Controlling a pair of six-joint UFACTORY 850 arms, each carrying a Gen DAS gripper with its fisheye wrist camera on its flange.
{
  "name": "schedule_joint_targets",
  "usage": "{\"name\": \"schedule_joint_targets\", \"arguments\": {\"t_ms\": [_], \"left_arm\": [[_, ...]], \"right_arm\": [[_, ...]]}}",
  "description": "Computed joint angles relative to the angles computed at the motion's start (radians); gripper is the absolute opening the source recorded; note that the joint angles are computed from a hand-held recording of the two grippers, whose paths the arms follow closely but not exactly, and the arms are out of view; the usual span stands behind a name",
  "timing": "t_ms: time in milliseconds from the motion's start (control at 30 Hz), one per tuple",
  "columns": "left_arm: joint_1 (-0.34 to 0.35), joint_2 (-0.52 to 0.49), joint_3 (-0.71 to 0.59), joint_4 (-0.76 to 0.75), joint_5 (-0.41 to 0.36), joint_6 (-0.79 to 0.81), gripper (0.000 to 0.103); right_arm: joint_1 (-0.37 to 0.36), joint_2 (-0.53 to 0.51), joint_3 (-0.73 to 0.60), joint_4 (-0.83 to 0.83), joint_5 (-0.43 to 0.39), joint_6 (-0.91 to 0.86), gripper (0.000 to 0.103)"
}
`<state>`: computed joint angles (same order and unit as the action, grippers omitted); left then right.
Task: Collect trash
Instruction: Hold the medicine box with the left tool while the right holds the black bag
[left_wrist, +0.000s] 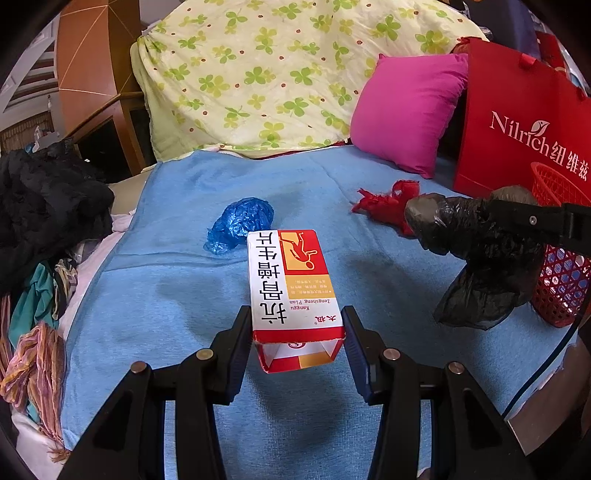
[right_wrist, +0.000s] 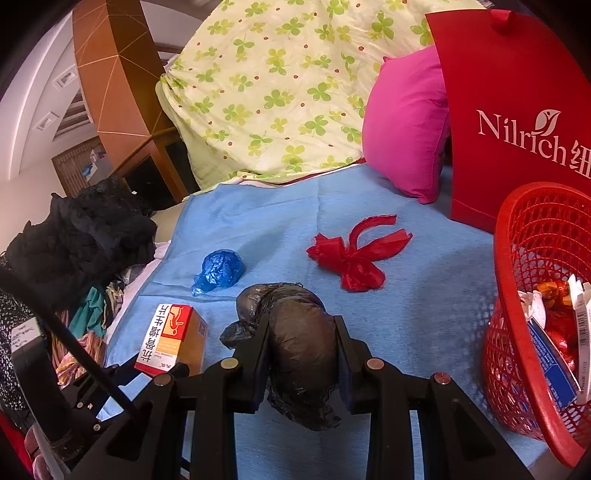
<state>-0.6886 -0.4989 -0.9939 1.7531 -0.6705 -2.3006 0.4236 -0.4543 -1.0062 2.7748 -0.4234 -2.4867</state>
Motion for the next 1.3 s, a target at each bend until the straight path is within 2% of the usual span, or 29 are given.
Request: {"name": "schedule_joint_targets", "arguments": {"t_ms": [1300], "left_arm": [[0.006,-0.011,-0.012,0.003,0.030,0.023,0.049]], "right_arm": [[-0.010,0.008,0.013,0.006,0.001,-0.011,0.032]]}}
